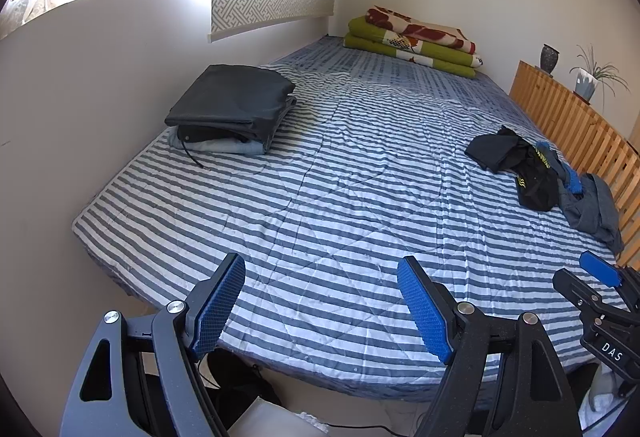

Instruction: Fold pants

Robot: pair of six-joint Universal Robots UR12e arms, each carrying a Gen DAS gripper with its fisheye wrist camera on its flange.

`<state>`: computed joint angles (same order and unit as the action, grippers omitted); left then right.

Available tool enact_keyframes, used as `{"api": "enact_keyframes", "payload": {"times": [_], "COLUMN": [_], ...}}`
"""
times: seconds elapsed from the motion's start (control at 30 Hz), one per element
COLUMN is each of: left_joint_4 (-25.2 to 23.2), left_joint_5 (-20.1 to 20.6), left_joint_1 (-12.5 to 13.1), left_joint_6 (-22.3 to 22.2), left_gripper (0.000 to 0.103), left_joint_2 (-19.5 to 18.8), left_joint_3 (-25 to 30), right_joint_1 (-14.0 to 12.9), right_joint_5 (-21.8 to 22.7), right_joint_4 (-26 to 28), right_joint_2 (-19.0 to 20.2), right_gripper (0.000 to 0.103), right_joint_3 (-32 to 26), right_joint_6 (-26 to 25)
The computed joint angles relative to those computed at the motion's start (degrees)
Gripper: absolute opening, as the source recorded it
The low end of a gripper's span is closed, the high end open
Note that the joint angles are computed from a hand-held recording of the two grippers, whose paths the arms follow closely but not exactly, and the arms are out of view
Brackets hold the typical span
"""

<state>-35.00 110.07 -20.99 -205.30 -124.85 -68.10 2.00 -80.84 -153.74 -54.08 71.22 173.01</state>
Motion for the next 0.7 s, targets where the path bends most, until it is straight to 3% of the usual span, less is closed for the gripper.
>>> {"api": "enact_keyframes", "payload": {"times": [0.7], "left_joint_4": [-0.4], "left_joint_5": [-0.3], "left_joint_1": [0.1], "left_joint_6": [-0.2], "left_gripper": [0.081], "left_joint_2": [-0.3], "left_joint_3": [0.2], "right_joint_1": [0.2], "right_joint_5": [0.3], "right_joint_4": [1.2], "right_joint_2": [0.4], "right_gripper": [0.060], "right_joint_3": [-0.6], "right_joint_6": [-0.8]}}
